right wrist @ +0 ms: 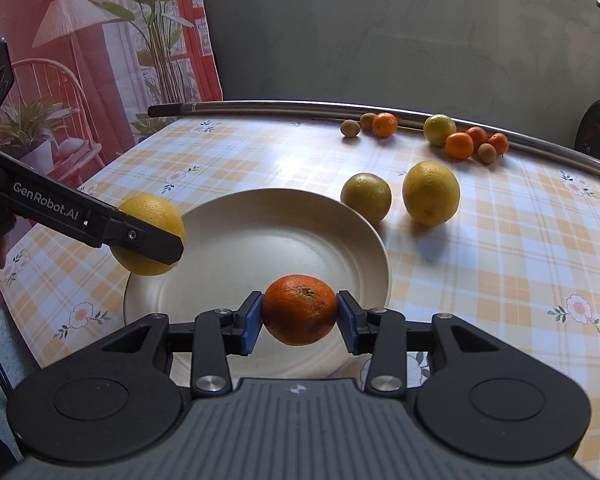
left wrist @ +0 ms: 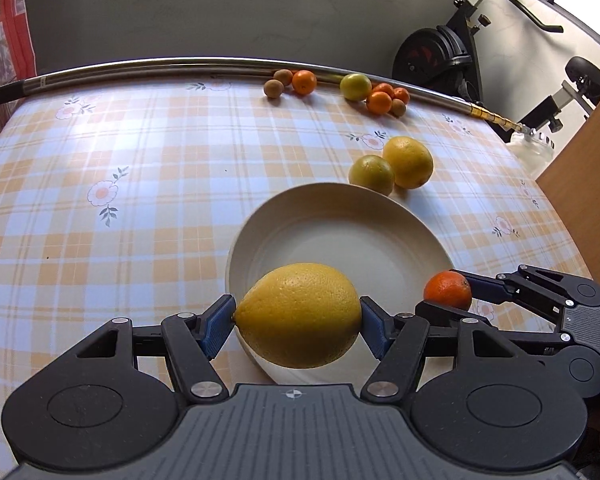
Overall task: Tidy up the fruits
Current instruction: 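Carry the lemon in the left gripper and orange in the right gripper to the white plate, then lower the lemon onto the plate and open the left gripper while the right gripper releases the orange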
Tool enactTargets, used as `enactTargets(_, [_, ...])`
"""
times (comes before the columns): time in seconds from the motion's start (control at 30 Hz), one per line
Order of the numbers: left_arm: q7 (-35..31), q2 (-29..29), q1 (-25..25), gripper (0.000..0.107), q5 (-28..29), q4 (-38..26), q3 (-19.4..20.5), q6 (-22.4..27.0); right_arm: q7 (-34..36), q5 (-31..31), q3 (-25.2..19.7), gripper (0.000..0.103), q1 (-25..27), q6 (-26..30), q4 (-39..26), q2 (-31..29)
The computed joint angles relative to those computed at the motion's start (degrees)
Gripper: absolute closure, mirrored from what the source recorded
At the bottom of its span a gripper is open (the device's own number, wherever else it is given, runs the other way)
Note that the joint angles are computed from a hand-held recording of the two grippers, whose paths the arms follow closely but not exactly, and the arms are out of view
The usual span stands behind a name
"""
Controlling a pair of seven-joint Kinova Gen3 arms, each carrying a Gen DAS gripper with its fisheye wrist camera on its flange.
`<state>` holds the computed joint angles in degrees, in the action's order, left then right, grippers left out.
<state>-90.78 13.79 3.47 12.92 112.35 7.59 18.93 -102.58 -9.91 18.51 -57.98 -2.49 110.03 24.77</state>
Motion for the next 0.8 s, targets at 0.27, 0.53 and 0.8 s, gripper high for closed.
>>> enactTargets(0.27, [-3.7, 1.6, -0.7, 0.039, 1.5, -0.6, 1.8, 1.2, -0.4, 0.5, -2.6, 0.061, 2.3, 0.7, 0.2, -0.1])
enactTargets(0.53, [-6.9, 3.3, -1.5, 0.039, 3.9, -1.9, 2.9, 3.8, -1.0, 3.5, -5.7, 0.061, 4.6, 2.2, -0.3, -0.3])
enactTargets(0.8, [-9.9, 3.8, -1.9, 0.039, 6.1, -1.9, 3.3, 4.6, -1.8, 5.6, -8.1, 0.061, 6.6, 2.5, -0.4, -0.4])
